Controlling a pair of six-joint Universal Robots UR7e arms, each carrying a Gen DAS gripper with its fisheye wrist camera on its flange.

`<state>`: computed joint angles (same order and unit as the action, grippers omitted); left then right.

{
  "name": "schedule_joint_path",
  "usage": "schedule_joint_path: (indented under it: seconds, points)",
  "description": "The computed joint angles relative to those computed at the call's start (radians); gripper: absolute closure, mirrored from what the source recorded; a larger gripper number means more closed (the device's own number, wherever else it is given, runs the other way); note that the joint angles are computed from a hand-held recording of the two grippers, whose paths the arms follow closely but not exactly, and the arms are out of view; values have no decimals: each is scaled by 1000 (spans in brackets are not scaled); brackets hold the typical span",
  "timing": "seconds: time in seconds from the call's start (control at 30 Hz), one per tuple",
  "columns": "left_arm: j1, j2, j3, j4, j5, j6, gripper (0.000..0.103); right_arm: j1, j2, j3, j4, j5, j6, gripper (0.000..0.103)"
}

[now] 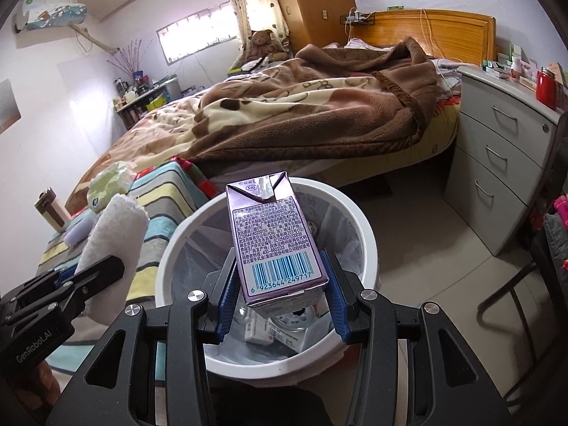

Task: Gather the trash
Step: 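Open left gripper over the wastebasket while right gripper releases the carton into it, then move left gripper to the white foam mesh sleeve while right gripper approaches the green box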

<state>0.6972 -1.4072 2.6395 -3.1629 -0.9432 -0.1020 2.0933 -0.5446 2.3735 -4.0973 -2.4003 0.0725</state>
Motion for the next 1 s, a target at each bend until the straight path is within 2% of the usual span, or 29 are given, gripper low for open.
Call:
schedule_joint_path:
  seconds: [0.37, 0.43, 0.5, 0.57, 1.0]
  points:
    - [51, 36, -37, -3, -59, 28, 80, -7, -11, -4, 47, -29, 33, 57]
    - [55, 42, -38, -10, -59, 29, 78, -6, -11, -7, 56, -38, 35, 53]
    - [57, 46, -40, -12, -57, 25, 66, -5, -11, -7, 53, -44, 34, 45]
    - [56, 49, -37, -21, -58, 22, 57, -5, -13, -3, 50, -40, 37, 45]
    - [34, -15, -6, -5, -24, 11, 57, 16, -7, -17, 40, -27, 28, 45]
